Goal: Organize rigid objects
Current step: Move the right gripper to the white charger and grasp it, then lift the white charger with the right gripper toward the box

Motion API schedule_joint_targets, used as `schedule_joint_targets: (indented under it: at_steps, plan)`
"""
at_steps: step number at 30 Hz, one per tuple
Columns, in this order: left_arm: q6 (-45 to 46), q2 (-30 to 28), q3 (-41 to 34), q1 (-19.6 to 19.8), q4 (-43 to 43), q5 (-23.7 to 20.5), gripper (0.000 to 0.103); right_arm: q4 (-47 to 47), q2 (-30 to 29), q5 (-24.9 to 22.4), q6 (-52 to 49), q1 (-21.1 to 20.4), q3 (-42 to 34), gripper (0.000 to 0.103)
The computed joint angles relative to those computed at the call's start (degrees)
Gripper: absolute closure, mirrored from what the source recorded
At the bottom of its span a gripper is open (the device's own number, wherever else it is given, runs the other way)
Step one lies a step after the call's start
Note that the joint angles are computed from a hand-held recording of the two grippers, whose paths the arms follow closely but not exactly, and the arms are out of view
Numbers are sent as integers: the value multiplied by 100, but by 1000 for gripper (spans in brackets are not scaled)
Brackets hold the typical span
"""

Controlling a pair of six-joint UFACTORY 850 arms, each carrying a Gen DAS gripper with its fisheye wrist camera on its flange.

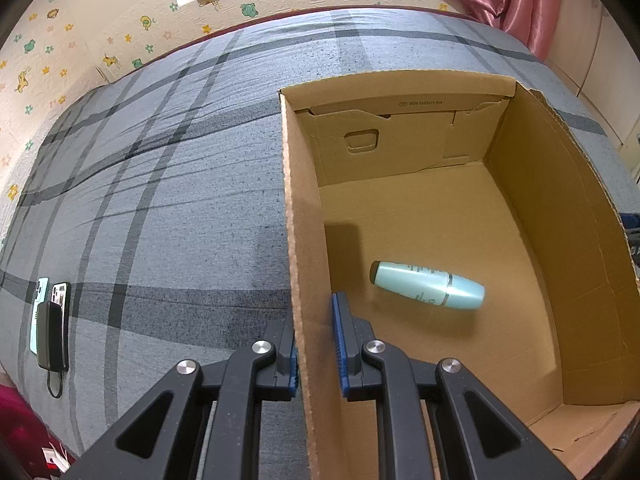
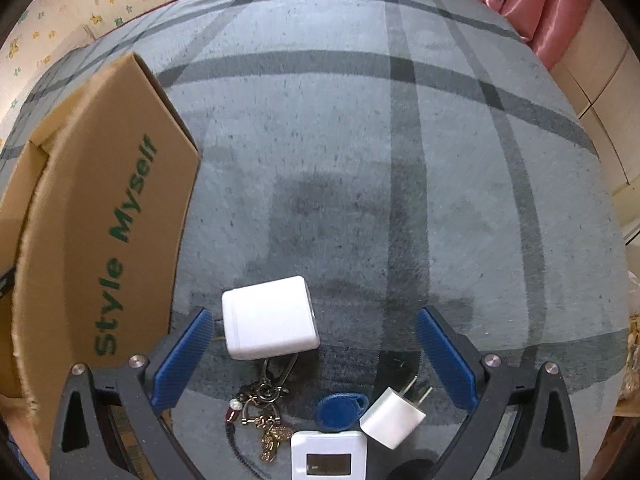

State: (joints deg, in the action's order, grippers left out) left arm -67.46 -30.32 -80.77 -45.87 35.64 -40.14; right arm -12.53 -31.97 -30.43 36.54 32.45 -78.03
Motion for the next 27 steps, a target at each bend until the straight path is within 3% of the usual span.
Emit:
schedule_joint_targets:
  at_steps: [11, 19, 27]
  plan:
    - [4, -6, -10, 7, -7, -10, 88, 262, -192, 68, -387, 11, -108, 6]
    - [-6, -26, -37, -6, -3, -34, 88, 1060, -325, 0, -1222, 19, -317, 47]
    - [-21, -37, -49, -16, 8, -46, 88, 594, -336, -70, -706, 189, -359, 47]
